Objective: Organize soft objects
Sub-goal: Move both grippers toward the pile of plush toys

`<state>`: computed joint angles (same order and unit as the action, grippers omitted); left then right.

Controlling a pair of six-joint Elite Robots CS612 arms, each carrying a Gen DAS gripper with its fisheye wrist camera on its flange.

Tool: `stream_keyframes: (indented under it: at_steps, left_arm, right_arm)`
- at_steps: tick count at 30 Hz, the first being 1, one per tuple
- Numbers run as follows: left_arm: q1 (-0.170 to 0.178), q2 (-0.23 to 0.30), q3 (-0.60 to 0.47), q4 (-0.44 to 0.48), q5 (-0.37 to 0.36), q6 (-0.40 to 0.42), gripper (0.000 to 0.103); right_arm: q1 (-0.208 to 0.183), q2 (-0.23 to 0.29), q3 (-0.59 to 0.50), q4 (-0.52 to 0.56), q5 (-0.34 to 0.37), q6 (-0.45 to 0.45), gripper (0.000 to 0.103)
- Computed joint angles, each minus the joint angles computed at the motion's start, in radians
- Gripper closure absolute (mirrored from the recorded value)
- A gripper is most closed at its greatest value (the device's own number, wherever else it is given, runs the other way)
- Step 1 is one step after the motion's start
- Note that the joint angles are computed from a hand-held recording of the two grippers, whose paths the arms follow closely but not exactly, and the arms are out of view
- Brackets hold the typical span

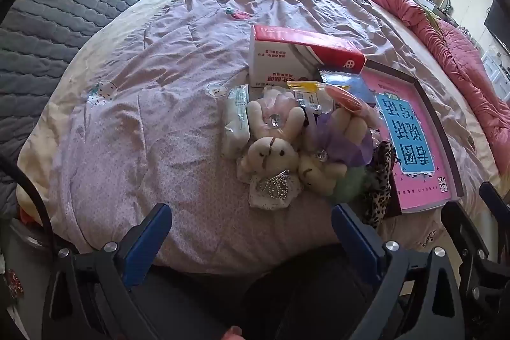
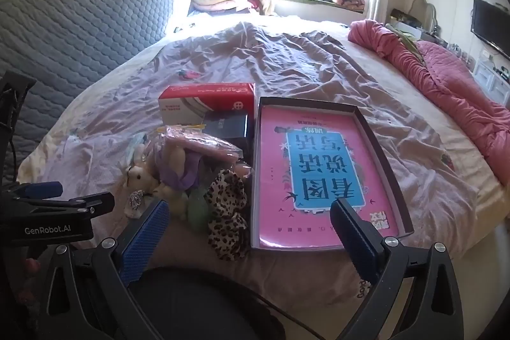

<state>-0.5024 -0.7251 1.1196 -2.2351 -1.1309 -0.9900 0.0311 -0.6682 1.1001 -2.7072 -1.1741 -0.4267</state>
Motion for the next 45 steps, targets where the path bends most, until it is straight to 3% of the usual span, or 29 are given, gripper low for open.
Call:
stream_keyframes:
  at_steps: [1,5,45]
  left_arm:
    - [-0.006,0.001,0.004,-0.007,0.015,-0.015,0.002]
    - [0.004,-0.018,0.031,-0.045,-0.043,-0.024,0.002]
    - [-0.019,-0.009,0.000,-0.018,-0.014,0.016,0.002]
  right_arm:
    - [0.004,-0.001,0.005,-0.016,-0.021,-0.013,0.002]
    - [0.004,-0.006,0.012,-0.011,-0.029,-0.005,0.002]
    - [-0.005,-0.020,0.038,-0.027,-0.022,0.000,0.002]
